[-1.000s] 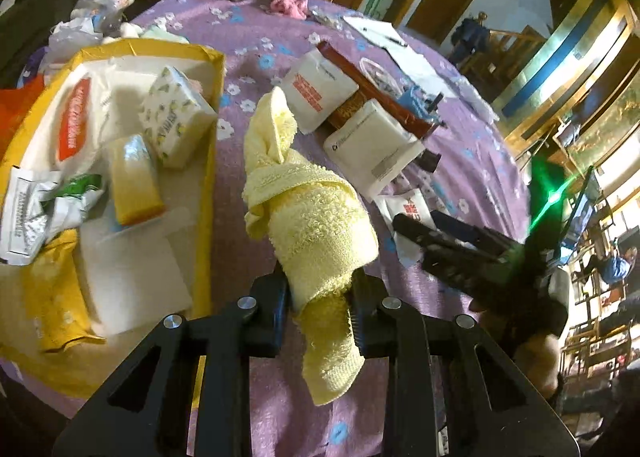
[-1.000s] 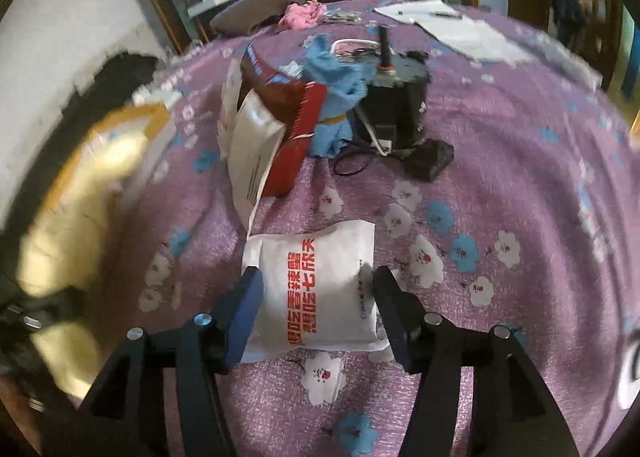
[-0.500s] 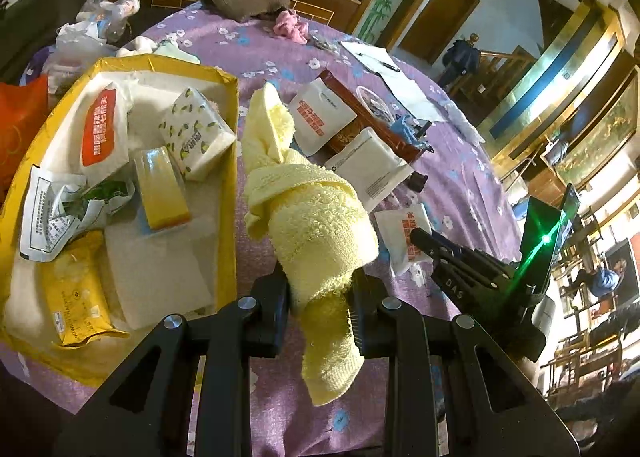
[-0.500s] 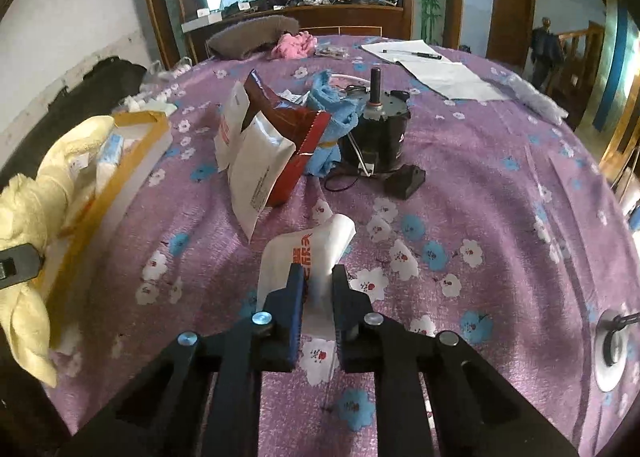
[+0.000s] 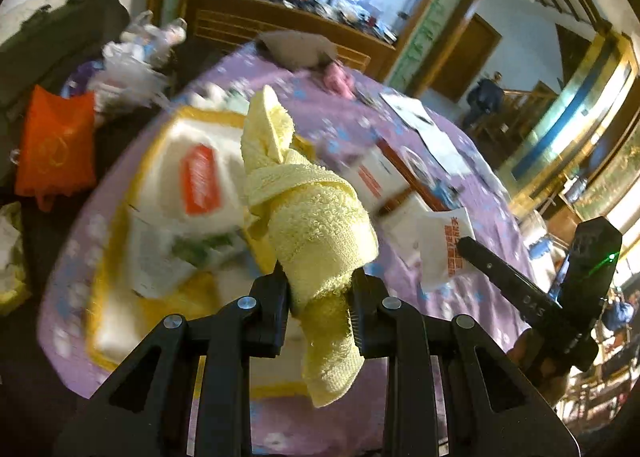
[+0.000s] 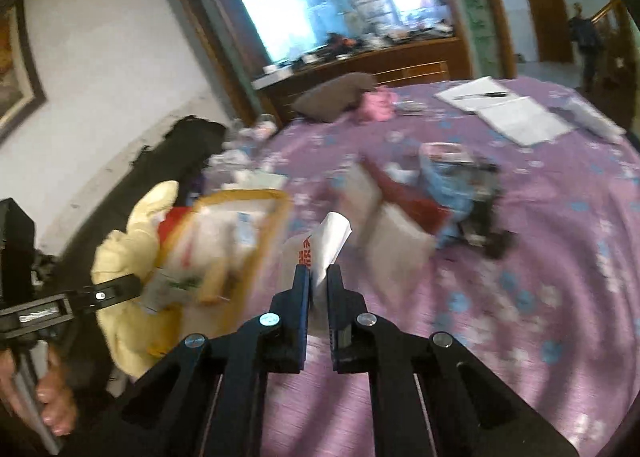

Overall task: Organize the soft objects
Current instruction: 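Carry the yellow towel and red-text packet with both grippers over the box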

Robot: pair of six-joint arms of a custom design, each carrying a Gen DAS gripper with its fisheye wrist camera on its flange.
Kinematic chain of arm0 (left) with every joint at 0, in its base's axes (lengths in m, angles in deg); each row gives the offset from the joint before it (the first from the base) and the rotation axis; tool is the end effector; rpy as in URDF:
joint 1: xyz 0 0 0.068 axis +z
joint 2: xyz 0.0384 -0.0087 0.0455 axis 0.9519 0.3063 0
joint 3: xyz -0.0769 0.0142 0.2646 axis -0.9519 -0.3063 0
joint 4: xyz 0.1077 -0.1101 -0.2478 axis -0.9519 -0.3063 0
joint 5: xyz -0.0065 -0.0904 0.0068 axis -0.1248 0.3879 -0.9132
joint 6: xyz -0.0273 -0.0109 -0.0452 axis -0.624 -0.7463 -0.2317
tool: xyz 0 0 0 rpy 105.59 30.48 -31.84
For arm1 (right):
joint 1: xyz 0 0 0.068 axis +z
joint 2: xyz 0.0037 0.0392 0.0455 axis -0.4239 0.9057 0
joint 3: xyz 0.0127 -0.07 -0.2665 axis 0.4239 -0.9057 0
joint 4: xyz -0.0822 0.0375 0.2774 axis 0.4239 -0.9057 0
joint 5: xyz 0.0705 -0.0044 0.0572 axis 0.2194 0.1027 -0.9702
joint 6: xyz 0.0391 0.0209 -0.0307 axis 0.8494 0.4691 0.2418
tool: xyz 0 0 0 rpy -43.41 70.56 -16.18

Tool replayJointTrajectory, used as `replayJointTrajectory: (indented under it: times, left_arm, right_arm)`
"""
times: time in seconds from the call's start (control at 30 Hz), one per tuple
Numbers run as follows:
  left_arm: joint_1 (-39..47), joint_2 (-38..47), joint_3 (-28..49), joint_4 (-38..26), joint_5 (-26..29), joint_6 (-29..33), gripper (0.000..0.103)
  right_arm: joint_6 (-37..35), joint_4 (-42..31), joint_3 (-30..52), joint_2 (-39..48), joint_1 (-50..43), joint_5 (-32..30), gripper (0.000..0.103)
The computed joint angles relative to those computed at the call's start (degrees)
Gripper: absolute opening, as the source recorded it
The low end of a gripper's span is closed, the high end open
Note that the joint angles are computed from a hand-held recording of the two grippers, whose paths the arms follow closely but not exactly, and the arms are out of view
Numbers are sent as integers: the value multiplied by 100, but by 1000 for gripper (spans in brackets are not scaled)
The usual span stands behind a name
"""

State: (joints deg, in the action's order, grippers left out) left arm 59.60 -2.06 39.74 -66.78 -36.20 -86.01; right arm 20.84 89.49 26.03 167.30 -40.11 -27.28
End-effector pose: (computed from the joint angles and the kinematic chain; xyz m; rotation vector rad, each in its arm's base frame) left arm 0.3020 -0.0793 0.2024 0.2655 2.4264 -0.5614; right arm 0.2761 -0.0550 0.1337 0.1453 2.1659 0.5320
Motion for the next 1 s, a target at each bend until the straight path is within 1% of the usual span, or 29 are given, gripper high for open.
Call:
replayJointTrajectory:
  times: [0.1,0.17,0.27,0.37,0.47,0.6,0.73,0.83,0.9,0.93,1.0]
  left_arm:
    - [328,296,350,-45,-86,273,25]
    - [488,580,603,-71,-33,423,25]
    - [720,1084,992,-32,272,610,25]
    - [916,1598,1402,-140,300,796,25]
    - [970,1894,1594,-316,211,1069,25]
    - [981,2130,1589,-399,214,1332,25]
    - [916,2414,1654,-411,-16,1263,25]
    - [967,2535,1696,-340,28,1158,26]
    - [958,2585,1704,-336,-103,1130,30]
    - [936,2609,1699,-335,-195,1161,30]
    - [824,2638,1618,-255,-538,1245,31]
  right_arm:
    - [235,166,499,596,536,29,6]
    - [403,270,882,1028,847,109,6]
    - [532,214,1490,1660,1176,194,6]
    - [584,77,2072,2220,1446,344,6]
    - [660,-76,2524,2652,1606,374,6]
    - [542,-99,2651,2818,1817,737,6]
    - [442,-89,2681,2892,1933,1041,7]
    - [397,-65,2689,2930,1972,1099,10]
    - [408,-4,2679,2958,1977,1089,11]
    - [398,-23,2696,2970,1983,1094,14]
    - [405,-34,2683,2962,1975,1084,15]
